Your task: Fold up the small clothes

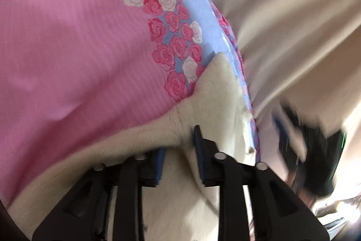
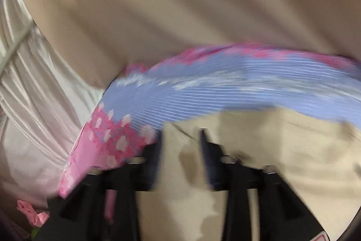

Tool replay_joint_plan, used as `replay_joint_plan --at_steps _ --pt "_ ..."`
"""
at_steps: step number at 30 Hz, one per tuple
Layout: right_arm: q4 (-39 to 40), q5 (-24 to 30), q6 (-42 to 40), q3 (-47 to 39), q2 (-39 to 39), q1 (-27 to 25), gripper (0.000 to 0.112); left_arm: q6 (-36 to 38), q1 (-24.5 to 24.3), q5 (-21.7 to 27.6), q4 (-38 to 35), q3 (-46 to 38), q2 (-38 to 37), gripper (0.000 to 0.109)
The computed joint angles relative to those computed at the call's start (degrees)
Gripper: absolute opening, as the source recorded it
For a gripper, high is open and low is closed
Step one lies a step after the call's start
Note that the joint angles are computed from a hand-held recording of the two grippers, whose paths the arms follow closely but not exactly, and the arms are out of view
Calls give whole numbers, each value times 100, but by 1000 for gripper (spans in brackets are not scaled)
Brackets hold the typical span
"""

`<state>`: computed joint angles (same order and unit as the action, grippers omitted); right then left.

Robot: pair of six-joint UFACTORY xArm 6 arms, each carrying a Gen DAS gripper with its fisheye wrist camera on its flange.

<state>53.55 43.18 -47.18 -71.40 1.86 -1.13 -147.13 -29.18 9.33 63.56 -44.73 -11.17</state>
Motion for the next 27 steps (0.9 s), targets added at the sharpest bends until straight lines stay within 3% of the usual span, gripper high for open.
replay_joint_plan --at_steps 3,5,9,11,14,15,17,19,22,24,25,26,27 --pt "-692 -240 112 1492 -1179 -1070 49 1162 -489 807 -967 592 -847 35" --pt "-1425 -137 317 2332 -1873 -2016 49 1664 -1014 1754 -1625 1027 -1579 38" --pt "-2513 640 385 3355 -2760 -3766 51 1780 -1906 3008 -2492 1698 -2666 40" --pt "-2441 1229 259 3665 -3021 -4356 51 1612 -2216 3144 -2574 1877 -2925 40" --pt "-2224 1736 -164 4111 -3355 -4654 52 1336 -2740 3360 -2578 1897 -3025 48" --pt "-2089 1616 -397 4412 -3709 -4653 53 1201 -2920 3522 -2555 1834 -2986 51" --pt "-1990 1829 -631 4606 -3982 -4636 62 843 -3271 3768 -2448 1795 -2955 51" --pt "-1896 2206 -840 4679 -4171 -4646 62 537 -3510 3977 -2410 1770 -2966 51" --pt "-1769 2198 -1281 4937 -4405 -4650 62 -203 -3753 3996 -2015 1893 -3026 51" --pt "-1688 2157 -1375 4899 -4327 -4656 48 -269 -3749 3986 -1929 1856 -2946 50" --pt "-1709 2166 -1285 4802 -4159 -4624 12 -219 -3720 3961 -1951 1840 -2920 49" --pt "-1681 2415 -1222 4567 -3823 -4792 10 -175 -3609 3729 -1948 1905 -2940 35" --pt "-1586 2571 -1228 4423 -3663 -4942 10 -169 -3410 3258 -1924 2044 -2961 6"
